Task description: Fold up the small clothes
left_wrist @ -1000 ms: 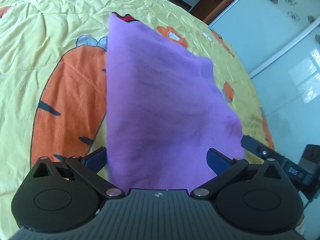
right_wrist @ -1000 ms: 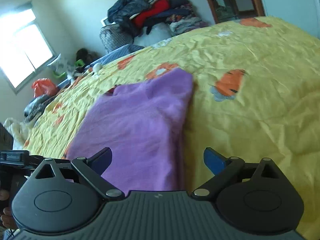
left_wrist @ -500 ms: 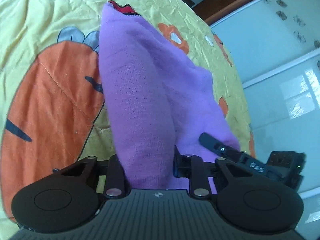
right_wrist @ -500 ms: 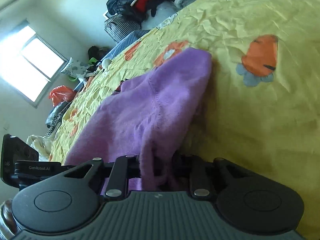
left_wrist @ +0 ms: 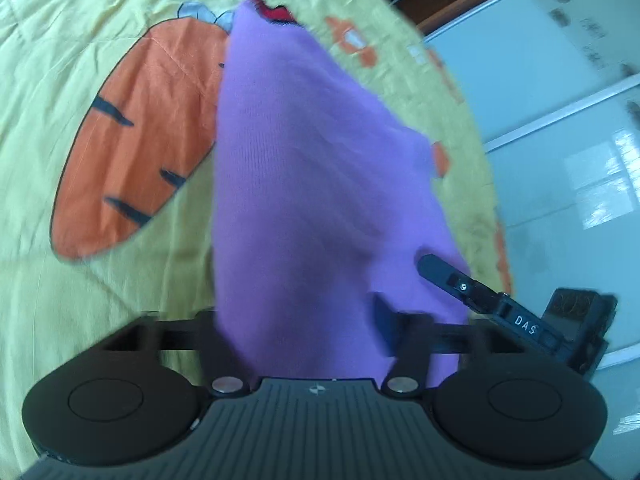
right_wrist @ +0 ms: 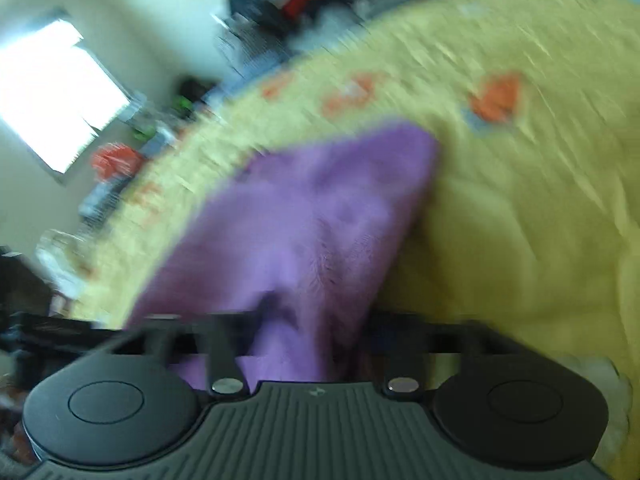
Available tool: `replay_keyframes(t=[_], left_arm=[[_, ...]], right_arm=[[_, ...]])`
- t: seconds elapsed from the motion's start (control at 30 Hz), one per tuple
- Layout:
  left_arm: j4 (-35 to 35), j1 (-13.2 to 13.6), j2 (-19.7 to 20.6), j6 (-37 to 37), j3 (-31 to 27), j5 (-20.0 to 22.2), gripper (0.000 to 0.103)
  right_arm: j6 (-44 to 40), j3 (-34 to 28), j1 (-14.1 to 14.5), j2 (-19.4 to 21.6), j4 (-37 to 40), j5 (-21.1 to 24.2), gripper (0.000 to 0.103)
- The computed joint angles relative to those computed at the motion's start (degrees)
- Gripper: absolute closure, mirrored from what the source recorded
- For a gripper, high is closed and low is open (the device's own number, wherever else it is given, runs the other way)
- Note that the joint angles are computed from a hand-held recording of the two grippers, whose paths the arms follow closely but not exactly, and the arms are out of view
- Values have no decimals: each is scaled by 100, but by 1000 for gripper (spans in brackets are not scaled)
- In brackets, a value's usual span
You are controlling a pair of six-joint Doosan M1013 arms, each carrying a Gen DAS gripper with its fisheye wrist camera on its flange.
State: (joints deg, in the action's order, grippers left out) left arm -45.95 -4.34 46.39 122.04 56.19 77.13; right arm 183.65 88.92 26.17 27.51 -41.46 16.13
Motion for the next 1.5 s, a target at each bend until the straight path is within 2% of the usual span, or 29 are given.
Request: replay_keyframes(t=[0.03, 0.1, 0.17, 0.2, 0.3, 0.37, 0.43, 0.47, 0.53, 0.57, 0.63, 0.7, 0.77, 0.9, 1.1, 1.37, 1.5], left_arm=[[49, 21, -158, 155, 230, -255, 3], [231, 40, -593, 679, 854, -1184, 0], [271, 81, -877, 1058, 1285, -1751, 0], [302, 99, -993, 1144, 1477, -2008, 0], [504, 87, -1296, 1405, 1990, -2724, 0], [616, 58, -1455, 1446, 2307, -3114, 0], [740, 46, -1520, 1424, 2490, -3262, 0], [905, 18, -1562, 1340, 2593, -3379, 0], [880, -37, -1697, 1630, 2885, -3855, 0], [993, -86, -1745, 1601, 2975, -4045, 0], [1261, -168, -1825, 1304, 3116, -4354, 0], [1621, -270, -1868, 1009, 3208, -4622, 0], [1985, -360, -1915, 716, 3319, -4915, 0], [2066, -384, -1949, 607, 3377, -4982, 0], [2096, -389, -1948, 575, 3368, -4971, 0], [2178, -439, -1982, 269, 3471, -5236, 0], [1995, -432, -1996, 469, 3520, -5324, 0]], right_arm=[[448, 39, 108, -53, -671, 280, 27], [842, 87, 368, -151, -1433, 1063, 25], [1205, 200, 602, -256, -1797, 1614, 25], [1348, 290, 709, -311, -2002, 1714, 25], [697, 198, 1020, -263, -1729, 2515, 25], [751, 215, 1163, -253, -1747, 2644, 25], [758, 199, 1244, -223, -1677, 2716, 24], [585, 110, 1285, -166, -1561, 2902, 23], [393, -47, 1375, -45, -1532, 3255, 22], [395, -58, 1386, -24, -1555, 3209, 17], [143, -201, 1383, 66, -1289, 3304, 16], [158, -323, 1414, 158, -1338, 3500, 13], [73, -383, 1393, 210, -1233, 3452, 9], [-112, -528, 1416, 374, -1301, 3602, 0], [-215, -608, 1381, 400, -1150, 3601, 0], [-193, -792, 1375, 532, -1169, 3738, 0], [-178, -922, 1380, 621, -1198, 3824, 0]])
